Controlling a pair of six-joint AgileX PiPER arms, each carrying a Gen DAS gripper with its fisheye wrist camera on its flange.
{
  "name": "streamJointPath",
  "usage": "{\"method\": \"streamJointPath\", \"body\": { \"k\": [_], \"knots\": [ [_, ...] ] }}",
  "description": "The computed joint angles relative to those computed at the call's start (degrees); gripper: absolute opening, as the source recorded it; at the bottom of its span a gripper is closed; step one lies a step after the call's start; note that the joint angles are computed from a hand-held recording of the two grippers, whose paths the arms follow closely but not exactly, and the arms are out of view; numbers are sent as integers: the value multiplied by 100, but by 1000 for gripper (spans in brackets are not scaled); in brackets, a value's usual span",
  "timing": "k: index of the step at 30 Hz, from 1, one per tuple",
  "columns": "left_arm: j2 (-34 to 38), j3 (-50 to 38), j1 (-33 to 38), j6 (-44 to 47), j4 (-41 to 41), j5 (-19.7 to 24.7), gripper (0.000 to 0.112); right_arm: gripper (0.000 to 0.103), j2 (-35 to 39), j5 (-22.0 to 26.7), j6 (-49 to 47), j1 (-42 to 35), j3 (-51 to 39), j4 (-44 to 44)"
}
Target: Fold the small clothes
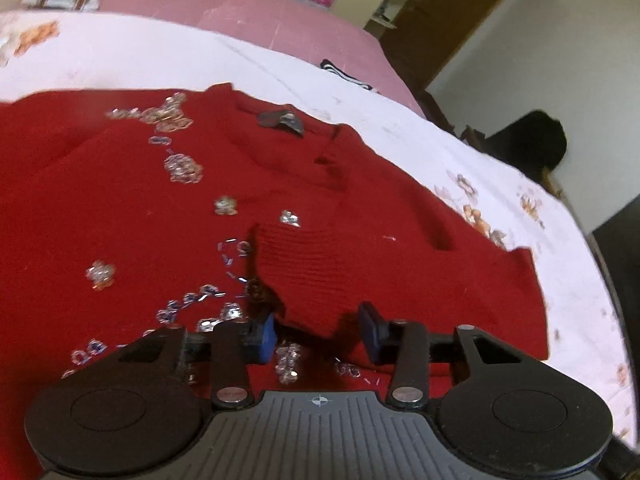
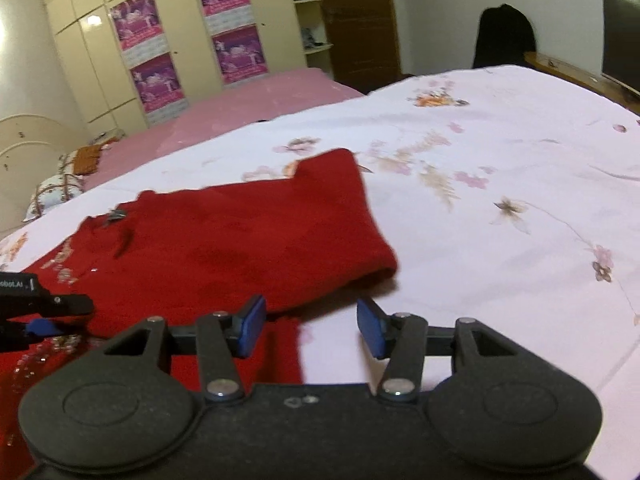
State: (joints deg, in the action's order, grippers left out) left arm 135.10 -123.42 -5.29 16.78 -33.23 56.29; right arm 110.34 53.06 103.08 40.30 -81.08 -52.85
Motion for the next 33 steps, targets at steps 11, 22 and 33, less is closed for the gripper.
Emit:
{"method": "streamJointPath", "body": {
  "k": [11, 22, 33],
  "knots": [
    [-626, 973, 251, 549, -699, -1213, 4, 58, -25, 44, 116, -131, 217, 66],
    [139, -905, 1251, -97, 392, -592, 4, 60, 449, -181, -422, -255, -472, 173],
    [414, -840, 1091, -113, 1471, -648, 5, 12, 874, -141, -1110, -423, -1147, 685]
  ]
}}
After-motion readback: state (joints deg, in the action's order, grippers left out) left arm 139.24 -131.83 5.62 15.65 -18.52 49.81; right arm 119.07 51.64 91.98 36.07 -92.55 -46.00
